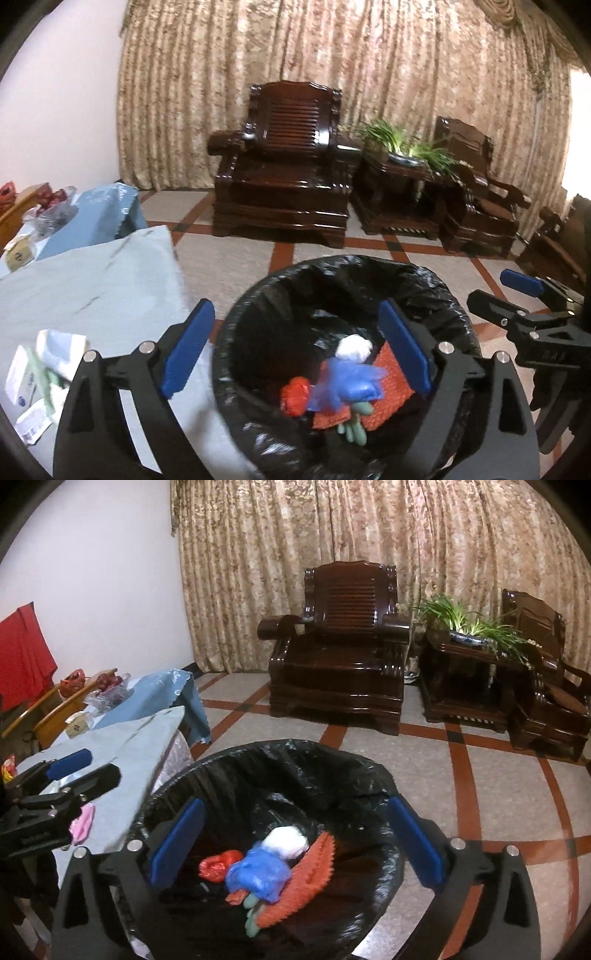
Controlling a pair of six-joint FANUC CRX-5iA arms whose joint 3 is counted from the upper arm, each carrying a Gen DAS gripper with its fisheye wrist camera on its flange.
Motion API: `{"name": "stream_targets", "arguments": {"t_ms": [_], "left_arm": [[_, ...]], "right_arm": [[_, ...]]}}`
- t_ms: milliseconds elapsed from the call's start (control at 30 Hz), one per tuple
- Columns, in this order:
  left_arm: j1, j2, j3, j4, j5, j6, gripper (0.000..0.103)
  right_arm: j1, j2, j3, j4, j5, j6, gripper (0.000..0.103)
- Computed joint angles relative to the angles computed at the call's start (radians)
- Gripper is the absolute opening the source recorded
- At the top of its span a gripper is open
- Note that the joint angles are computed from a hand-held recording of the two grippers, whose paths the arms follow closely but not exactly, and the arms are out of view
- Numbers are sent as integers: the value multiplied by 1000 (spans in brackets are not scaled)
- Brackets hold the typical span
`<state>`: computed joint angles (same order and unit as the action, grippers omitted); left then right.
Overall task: Collect trash
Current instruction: 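Carry the white tissue and red bag over the bin and release them, then grasp the pink mesh bag with the right tool while the left tool grasps a white tissue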
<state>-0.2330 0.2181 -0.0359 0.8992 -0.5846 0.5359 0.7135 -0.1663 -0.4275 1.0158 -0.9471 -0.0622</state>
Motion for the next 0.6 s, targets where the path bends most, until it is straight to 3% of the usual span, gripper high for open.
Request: {"name": "stream_targets", "arguments": {"t_ms": [200, 600], "left_arm": [[61, -68, -65, 1, 34, -6, 90], [257, -178, -165, -97, 62, 74, 90]], "right_arm": [[27, 16, 18, 26, 16, -12, 97], [79, 157, 144, 23, 112, 45, 97]]}}
